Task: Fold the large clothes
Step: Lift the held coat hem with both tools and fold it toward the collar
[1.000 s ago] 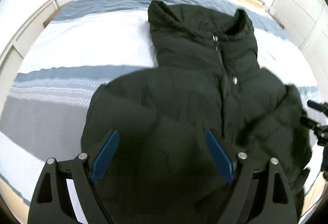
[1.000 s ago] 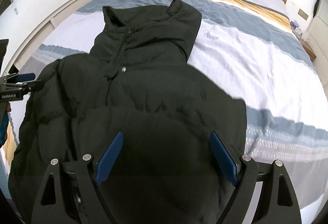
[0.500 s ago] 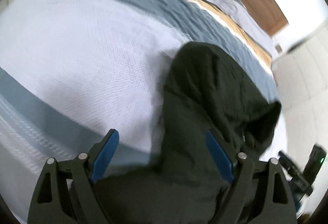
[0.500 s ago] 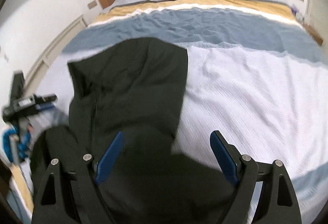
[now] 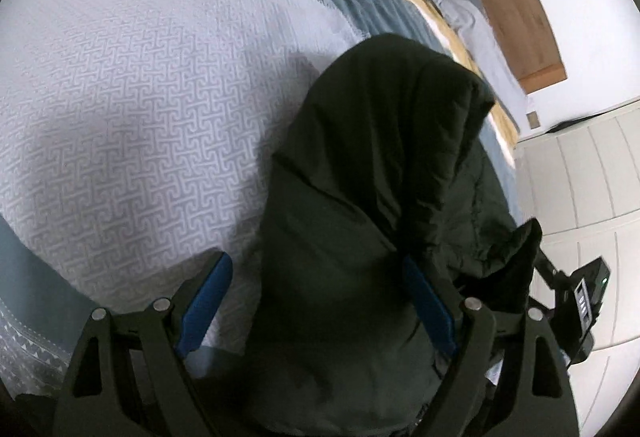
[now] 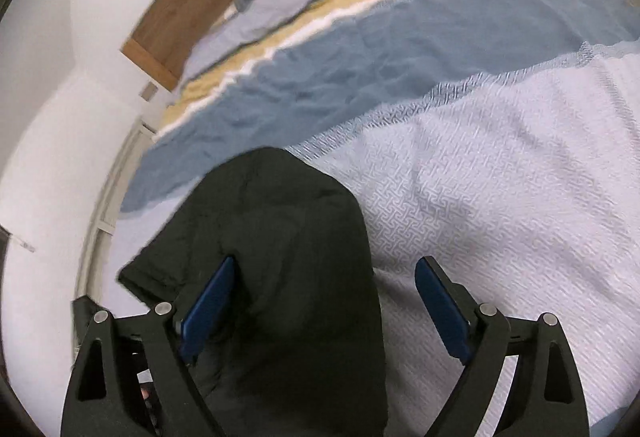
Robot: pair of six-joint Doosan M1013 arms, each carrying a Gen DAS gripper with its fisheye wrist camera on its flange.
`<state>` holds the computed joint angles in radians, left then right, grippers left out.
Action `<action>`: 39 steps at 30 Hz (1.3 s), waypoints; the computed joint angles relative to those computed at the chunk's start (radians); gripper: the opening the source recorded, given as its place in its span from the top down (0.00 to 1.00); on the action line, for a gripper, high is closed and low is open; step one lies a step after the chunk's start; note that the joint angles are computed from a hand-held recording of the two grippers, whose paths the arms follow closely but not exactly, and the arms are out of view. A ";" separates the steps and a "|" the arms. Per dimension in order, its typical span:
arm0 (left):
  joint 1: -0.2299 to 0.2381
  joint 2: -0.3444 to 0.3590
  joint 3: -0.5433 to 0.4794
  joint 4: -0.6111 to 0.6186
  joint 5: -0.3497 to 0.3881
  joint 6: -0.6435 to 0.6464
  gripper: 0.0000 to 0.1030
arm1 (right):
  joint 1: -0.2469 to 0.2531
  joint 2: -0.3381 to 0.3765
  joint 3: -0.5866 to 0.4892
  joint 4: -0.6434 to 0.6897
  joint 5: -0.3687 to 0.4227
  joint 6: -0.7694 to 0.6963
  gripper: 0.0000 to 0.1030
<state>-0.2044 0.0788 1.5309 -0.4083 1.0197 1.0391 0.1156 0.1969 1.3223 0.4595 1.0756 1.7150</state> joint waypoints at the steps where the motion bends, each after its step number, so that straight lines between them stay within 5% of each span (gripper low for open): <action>1: -0.008 0.005 -0.009 0.016 0.010 -0.007 0.18 | 0.006 0.008 -0.008 -0.002 0.000 0.007 0.12; 2: -0.014 0.008 -0.016 0.030 0.014 -0.008 0.26 | 0.009 0.013 -0.013 -0.004 -0.002 0.009 0.12; 3: -0.019 0.011 -0.024 0.036 0.018 0.001 0.44 | 0.018 0.018 -0.021 -0.021 -0.001 0.016 0.19; 4: -0.024 0.016 -0.035 0.033 0.031 0.011 0.55 | 0.027 0.025 -0.033 -0.038 0.009 0.010 0.42; 5: -0.029 0.021 -0.044 0.038 0.042 0.014 0.70 | 0.035 0.033 -0.046 -0.050 0.028 -0.008 0.53; 7: -0.043 0.023 -0.061 0.066 0.055 0.032 0.82 | 0.057 0.045 -0.076 -0.108 0.076 -0.032 0.84; 9: -0.050 0.016 -0.067 0.084 0.056 0.047 0.89 | 0.069 0.039 -0.081 -0.132 0.087 -0.054 0.89; 16: -0.070 -0.093 -0.015 0.081 -0.031 0.100 0.91 | 0.081 -0.059 -0.059 -0.121 0.071 -0.228 0.93; 25: -0.131 -0.303 0.123 0.115 -0.077 0.097 0.91 | 0.038 -0.296 0.087 0.019 0.099 -0.463 0.93; 32: -0.207 -0.434 0.276 0.196 0.015 -0.013 0.94 | -0.022 -0.451 0.319 0.049 0.154 -0.386 0.93; 39: -0.248 -0.495 0.304 0.274 0.081 -0.144 0.93 | -0.059 -0.512 0.450 0.036 0.153 -0.257 0.86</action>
<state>-0.4523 -0.4158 1.8349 -0.1347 1.1010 0.8953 0.0563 -0.3151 1.7721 0.4952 1.2286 1.4577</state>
